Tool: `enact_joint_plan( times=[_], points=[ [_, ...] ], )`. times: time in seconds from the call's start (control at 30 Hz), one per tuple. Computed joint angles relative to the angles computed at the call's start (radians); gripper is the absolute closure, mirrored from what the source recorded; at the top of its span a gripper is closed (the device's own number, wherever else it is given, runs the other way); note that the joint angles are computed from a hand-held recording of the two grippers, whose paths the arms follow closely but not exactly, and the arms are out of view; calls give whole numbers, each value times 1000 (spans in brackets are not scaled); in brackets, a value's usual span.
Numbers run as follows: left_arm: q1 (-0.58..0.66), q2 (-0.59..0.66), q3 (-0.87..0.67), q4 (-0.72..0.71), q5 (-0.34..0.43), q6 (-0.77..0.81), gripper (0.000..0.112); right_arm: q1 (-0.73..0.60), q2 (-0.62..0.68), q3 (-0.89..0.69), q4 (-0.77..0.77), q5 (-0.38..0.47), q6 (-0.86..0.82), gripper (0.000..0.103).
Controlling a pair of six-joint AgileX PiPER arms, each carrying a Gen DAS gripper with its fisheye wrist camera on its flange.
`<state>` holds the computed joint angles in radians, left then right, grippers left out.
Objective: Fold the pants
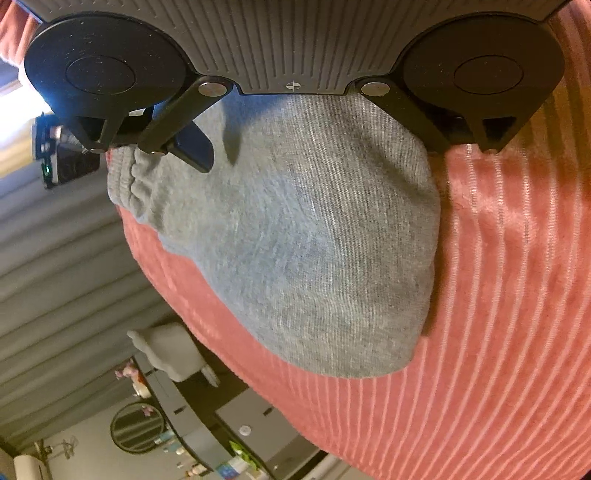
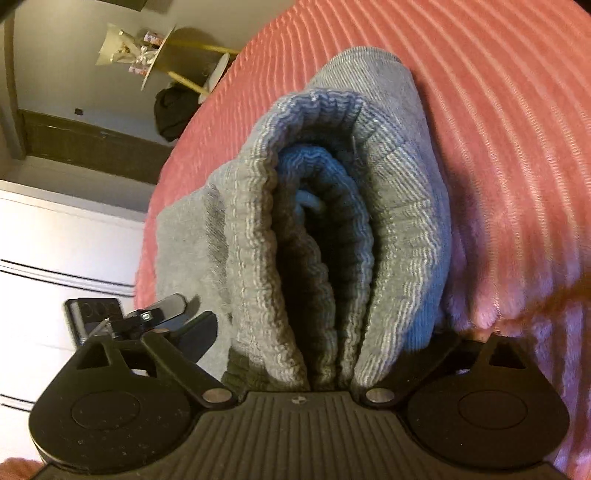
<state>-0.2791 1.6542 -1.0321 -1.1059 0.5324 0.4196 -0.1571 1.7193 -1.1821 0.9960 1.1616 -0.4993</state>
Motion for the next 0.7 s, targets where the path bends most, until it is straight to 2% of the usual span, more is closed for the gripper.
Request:
enact_joint_plan(
  times=[0.13, 0.23, 0.33, 0.5, 0.57, 0.6, 0.63, 0.7],
  points=[
    [-4, -17, -4, 107, -15, -130, 36, 44, -47, 6, -79, -72, 94, 38],
    [25, -20, 11, 52, 4, -110, 46, 68, -70, 14, -107, -99, 118, 40],
    [28, -18, 20, 18, 3, -61, 47, 89, -71, 12, -120, -119, 174, 38],
    [36, -3, 45, -133, 17, 112, 35, 56, -75, 39, -108, -125, 169, 34],
    [6, -12, 37, -68, -22, 61, 40, 70, -89, 53, -117, -155, 193, 34],
    [-9, -17, 27, -4, -38, 0, 46, 80, -100, 63, -126, -177, 205, 35],
    [-16, -21, 16, 51, -42, -55, 57, 98, -119, 76, -145, -207, 222, 36],
    [-14, -25, -4, 110, -28, -124, 65, 149, -168, 103, -199, -279, 274, 38]
  ],
)
